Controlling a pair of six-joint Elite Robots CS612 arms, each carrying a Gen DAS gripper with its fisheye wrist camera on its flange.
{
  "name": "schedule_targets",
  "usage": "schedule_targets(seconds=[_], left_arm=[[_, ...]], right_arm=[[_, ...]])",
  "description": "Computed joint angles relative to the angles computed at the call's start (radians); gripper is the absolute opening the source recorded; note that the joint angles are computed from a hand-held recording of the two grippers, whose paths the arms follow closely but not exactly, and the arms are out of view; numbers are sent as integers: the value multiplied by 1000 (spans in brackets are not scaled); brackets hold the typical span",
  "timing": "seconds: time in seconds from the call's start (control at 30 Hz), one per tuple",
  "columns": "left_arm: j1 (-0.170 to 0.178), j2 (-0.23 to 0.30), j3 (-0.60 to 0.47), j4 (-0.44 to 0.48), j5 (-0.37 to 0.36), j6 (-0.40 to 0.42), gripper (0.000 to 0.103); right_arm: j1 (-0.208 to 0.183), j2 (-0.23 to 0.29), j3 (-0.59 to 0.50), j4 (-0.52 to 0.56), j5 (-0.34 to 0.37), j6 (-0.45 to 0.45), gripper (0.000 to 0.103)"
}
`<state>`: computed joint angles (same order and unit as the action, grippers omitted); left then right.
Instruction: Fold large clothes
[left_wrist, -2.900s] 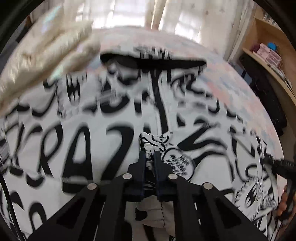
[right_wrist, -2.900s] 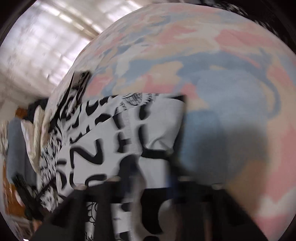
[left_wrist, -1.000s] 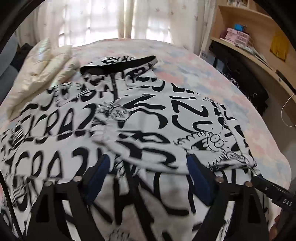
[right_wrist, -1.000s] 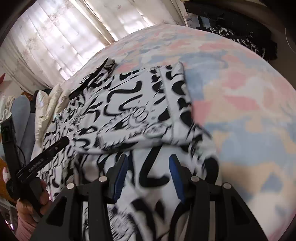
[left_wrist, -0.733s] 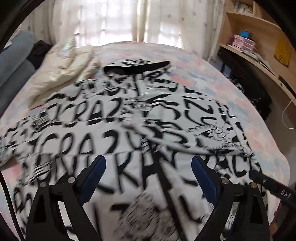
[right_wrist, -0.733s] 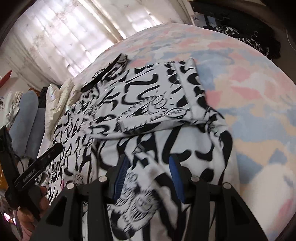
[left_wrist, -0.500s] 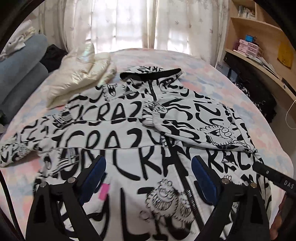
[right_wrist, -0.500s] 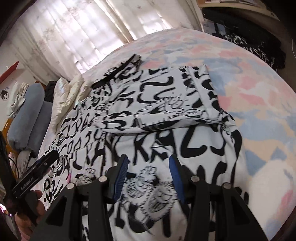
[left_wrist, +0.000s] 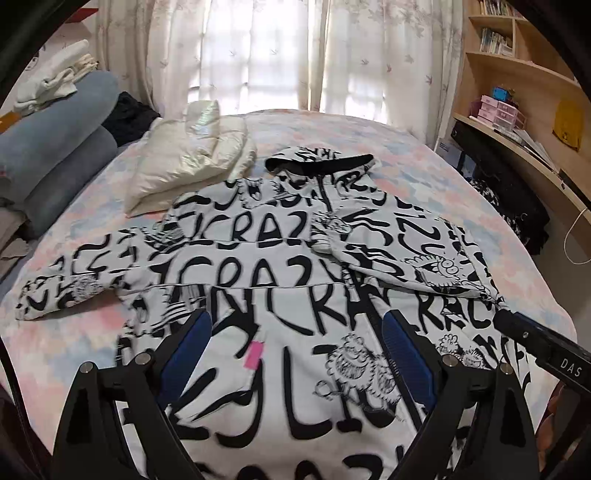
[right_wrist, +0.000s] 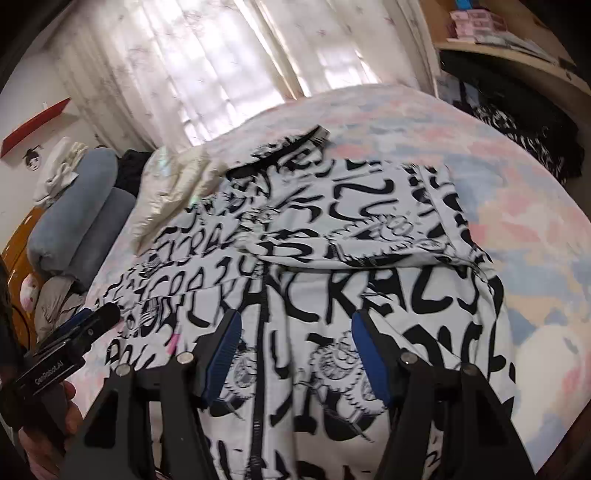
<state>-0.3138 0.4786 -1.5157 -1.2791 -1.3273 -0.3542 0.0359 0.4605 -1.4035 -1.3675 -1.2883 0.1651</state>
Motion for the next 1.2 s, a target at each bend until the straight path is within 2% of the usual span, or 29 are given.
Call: schedule_targets(seconds=[0.13,0.2,0.37,0.5,0.6,0.8,0.93,1.2], left_arm=[[3,4,-33,28,40,-13,93],[14,8,-49,36,30,-31,93],[43,20,-66,27,11,-47,93],[65,30,-75,15,21,-70,93],[85,36,-76,7,26,-75,93],[127,40,-68,-7,44,-77,93],[167,45,-60,-34,15,-109,93],[276,78,-48,-63,-136,-248,93]], right_arm=[[15,-1,-5,-22,19,-15,62],[21,-3,-4,-28,29,-27,62],[51,-17,17,-33,-7,-72,62],[73,-32,51,-46,-10,-109,62],[94,-41,77,-91,-31,-121,62],[134,-76,162,-190,-15,-150,62],[165,-109,246,-258,2,-167,62],[225,-175,440,-380,7,-190,62]])
